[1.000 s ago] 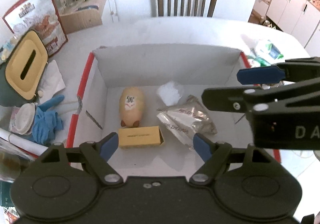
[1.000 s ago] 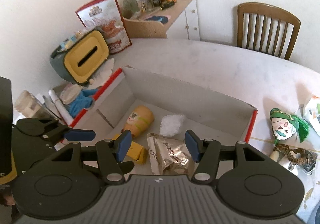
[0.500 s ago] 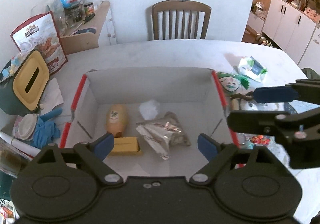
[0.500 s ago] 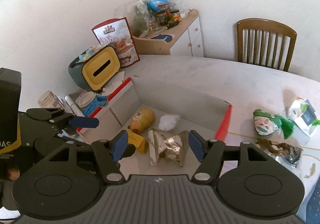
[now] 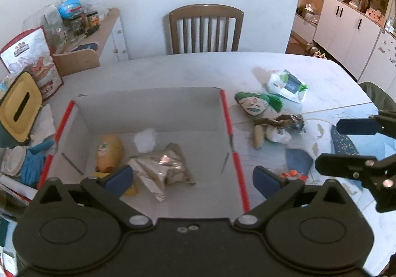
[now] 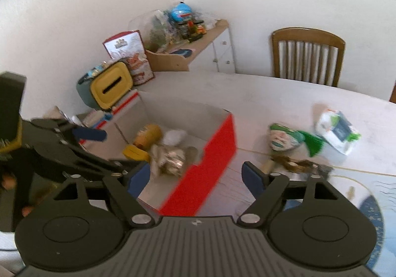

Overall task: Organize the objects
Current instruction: 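Withdraw both tools toward the teal keychain and orange plush toy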

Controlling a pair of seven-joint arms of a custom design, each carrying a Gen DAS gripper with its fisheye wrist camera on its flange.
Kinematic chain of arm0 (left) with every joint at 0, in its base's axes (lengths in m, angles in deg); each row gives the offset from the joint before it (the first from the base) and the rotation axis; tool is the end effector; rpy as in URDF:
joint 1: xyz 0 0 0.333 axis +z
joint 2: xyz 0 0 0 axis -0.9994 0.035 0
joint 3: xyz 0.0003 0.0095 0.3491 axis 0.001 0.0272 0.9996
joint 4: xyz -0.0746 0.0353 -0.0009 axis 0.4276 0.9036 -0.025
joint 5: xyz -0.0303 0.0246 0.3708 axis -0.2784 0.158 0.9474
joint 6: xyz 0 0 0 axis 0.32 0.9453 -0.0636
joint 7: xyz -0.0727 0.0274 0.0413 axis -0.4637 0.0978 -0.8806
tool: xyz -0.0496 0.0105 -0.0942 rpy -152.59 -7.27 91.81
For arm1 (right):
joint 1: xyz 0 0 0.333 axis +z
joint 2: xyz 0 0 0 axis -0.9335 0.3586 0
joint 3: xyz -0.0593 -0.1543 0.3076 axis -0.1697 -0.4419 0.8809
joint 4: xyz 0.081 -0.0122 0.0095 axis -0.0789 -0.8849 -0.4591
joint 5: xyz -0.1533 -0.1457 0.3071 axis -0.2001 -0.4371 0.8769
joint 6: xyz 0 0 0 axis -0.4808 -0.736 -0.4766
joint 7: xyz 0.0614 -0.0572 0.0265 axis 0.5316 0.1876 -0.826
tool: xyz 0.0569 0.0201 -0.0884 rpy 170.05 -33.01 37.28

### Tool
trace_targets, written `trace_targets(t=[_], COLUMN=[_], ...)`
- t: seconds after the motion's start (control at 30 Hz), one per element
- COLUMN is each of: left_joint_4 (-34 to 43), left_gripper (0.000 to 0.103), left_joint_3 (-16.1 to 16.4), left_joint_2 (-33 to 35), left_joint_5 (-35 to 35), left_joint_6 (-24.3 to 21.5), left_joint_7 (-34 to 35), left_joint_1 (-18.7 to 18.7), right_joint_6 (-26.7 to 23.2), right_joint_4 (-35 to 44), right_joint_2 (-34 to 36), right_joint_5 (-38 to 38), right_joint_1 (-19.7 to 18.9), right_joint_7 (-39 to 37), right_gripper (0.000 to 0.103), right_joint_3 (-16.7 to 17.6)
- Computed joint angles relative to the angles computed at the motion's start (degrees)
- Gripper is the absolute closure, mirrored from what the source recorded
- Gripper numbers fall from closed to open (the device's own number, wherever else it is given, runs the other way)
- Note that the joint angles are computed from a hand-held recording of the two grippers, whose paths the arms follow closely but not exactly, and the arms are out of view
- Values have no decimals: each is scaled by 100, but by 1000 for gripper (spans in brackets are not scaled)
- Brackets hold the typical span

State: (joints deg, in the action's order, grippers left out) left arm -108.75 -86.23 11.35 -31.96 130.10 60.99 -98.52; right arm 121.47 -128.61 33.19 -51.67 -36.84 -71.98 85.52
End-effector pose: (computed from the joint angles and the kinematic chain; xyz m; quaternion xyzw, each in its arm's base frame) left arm 0.5277 -0.2547 0.3980 -0.3880 0.8613 -0.2888 0.1554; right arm 0.3981 0.3695 0.4040 -0.5062 0.7560 -0.2538 0.3283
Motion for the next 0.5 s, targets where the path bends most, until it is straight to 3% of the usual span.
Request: trace_targets(t=[0.27, 0.5], left_joint_4=[-121, -397], left_gripper=[1, 0], left_joint_3=[-29, -262], left_joint_2=[61, 78], left_joint_5=[191, 372], left_joint_6=[196, 586], left_joint_7=[-318, -447], left_joint_1=[-326, -480], right_joint_6=[-42, 380], right_joint_4=[-862, -1528], right_joint_2=[-410, -694], right_joint_5=[253, 260], right_joint_1=[-77, -301], right_joint_7=[-28, -107], right_gripper=[20, 20], right_joint_3=[85, 65])
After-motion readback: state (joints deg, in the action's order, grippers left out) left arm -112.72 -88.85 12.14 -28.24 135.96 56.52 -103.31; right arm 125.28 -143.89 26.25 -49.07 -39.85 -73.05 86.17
